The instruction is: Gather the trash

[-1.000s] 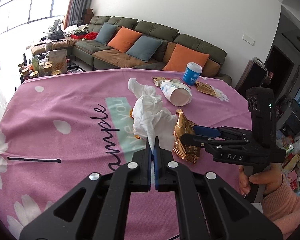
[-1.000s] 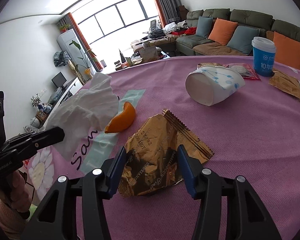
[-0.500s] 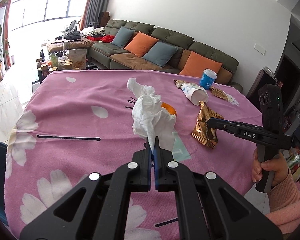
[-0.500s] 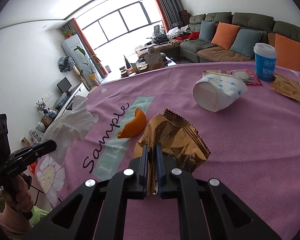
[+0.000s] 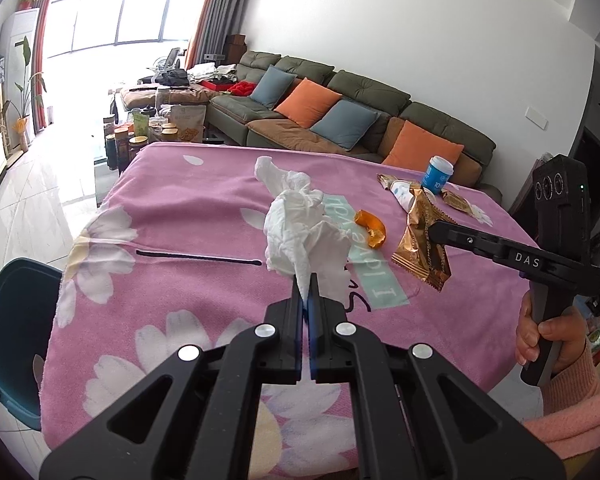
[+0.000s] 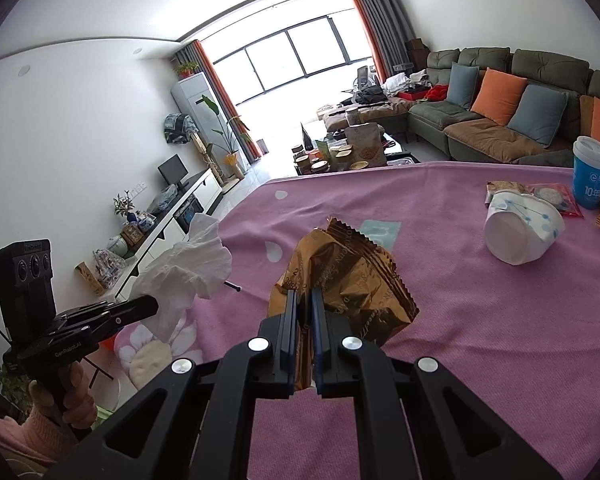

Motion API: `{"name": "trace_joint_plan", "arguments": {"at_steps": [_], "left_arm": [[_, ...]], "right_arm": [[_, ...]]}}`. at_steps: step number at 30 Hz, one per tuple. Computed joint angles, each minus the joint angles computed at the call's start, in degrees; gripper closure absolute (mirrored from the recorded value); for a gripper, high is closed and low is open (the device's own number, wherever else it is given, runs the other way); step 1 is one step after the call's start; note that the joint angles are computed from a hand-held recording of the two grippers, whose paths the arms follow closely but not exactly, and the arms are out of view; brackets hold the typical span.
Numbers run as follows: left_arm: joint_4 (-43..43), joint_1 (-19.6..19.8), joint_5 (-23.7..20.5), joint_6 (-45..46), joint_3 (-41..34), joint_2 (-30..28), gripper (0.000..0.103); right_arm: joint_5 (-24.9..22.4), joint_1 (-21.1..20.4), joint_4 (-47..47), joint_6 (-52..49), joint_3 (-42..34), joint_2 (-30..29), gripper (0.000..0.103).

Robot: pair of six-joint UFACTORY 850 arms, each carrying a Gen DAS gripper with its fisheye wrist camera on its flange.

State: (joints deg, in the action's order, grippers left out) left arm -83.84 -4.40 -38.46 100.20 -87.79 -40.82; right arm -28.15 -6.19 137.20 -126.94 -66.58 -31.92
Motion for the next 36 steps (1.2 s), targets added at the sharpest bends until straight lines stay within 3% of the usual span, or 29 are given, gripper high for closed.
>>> {"name": "trace_joint_plan", "arguments": {"at_steps": [14, 36], "left_arm": [[-4.60, 3.55, 1.63, 3.98, 5.13, 4.00, 0.101], [-7.55, 6.61, 4.31, 3.99, 6.90, 5.96, 0.101]], "right_arm": [[-1.81, 2.97, -11.88, 9.35, -6.79, -4.07, 0.097], [-2.71, 6.58, -21.46, 17.27, -13.95, -8.48, 0.097]]}}
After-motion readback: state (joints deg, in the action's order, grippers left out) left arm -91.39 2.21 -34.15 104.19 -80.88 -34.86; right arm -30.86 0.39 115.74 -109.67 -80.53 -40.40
